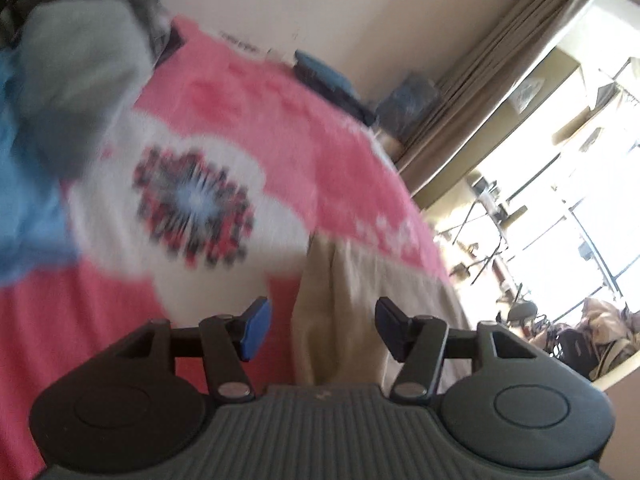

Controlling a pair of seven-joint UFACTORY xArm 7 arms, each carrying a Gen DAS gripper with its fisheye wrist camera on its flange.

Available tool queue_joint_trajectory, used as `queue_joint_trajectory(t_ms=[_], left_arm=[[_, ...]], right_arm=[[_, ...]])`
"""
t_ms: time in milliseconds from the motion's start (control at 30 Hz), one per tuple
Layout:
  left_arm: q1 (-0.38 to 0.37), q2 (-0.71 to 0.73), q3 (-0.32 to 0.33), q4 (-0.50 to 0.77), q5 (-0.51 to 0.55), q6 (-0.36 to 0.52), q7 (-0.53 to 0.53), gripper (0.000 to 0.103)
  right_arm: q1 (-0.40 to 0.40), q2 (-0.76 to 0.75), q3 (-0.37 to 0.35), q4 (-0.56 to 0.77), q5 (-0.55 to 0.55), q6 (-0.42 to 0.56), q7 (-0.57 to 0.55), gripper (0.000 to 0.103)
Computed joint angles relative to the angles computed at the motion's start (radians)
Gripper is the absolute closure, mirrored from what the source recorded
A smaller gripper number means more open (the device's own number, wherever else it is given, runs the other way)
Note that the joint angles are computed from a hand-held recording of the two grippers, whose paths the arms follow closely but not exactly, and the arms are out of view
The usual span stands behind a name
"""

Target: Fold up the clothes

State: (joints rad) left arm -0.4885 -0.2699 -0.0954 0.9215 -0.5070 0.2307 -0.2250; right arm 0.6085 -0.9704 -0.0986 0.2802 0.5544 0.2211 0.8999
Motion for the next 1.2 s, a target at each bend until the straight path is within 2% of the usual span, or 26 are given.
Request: queue_joint_trajectory(t_ms=[67,133,233,333,433,533,633,733,800,867,933,967,1100,1167,1200], left_arm=[[-0.025,0.073,0.031,0.081,-0.030,-0.001,0.082,0.039],[-0.005,0.145,0.015,0.165,-0.016,0.016,0.118,0.038],[0.028,0.277,-0.010,0.322,-0.020,0.084,0.176,0.038],[0.062,0.418,-0.041,0.496,0.040,0.186,0.172,0.038],[0.111,0.564,-0.094,0.690,0.029,0.341,0.207,0.038],[0.158,0.730,-0.152,0.935,0.021,0.585,0.254,0.038],[0.128,0.888,-0.147,1.184,0.106,0.790,0.242,0.038],[0.110,0.975,-0.149,1.328,0.126,0.893,0.226,0.036],[0.106,0.999,-0.151,1.367,0.123,0.921,0.223,0.033],[0.104,1.003,-0.149,1.372,0.124,0.920,0.229,0.033],[0.113,0.997,-0.155,1.349,0.103,0.885,0.236,0.033],[0.117,0.999,-0.158,1.346,0.092,0.870,0.236,0.033],[0.071,1.075,-0.140,1.474,0.148,0.936,0.230,0.028],[0.049,1.078,-0.131,1.476,0.177,0.936,0.247,0.020],[0.043,1.068,-0.129,1.462,0.184,0.930,0.251,0.020]], right_arm=[[0.021,0.019,-0.010,0.003,0.014,-0.030,0.002,0.021],[0.030,0.028,-0.011,0.005,0.019,-0.046,0.010,0.020],[0.039,0.028,0.004,-0.005,0.016,-0.078,0.025,0.020],[0.072,0.029,-0.004,-0.017,0.016,-0.119,0.043,0.020],[0.103,0.037,-0.032,-0.016,0.001,-0.135,0.047,0.021],[0.139,0.059,-0.063,-0.007,-0.013,-0.146,0.033,0.022],[0.157,0.075,-0.081,0.003,-0.028,-0.142,0.012,0.025],[0.183,0.092,-0.112,0.008,-0.033,-0.150,-0.024,0.029],[0.182,0.095,-0.112,0.010,-0.034,-0.143,-0.034,0.031],[0.199,0.113,-0.128,0.015,-0.032,-0.151,-0.055,0.037],[0.210,0.119,-0.137,0.012,-0.024,-0.159,-0.067,0.040],[0.219,0.121,-0.143,0.008,-0.019,-0.169,-0.071,0.040],[0.247,0.118,-0.161,-0.003,-0.011,-0.191,-0.082,0.039],[0.242,0.090,-0.165,-0.021,-0.014,-0.181,-0.085,0.037],[0.240,0.078,-0.168,-0.029,-0.015,-0.177,-0.087,0.037]])
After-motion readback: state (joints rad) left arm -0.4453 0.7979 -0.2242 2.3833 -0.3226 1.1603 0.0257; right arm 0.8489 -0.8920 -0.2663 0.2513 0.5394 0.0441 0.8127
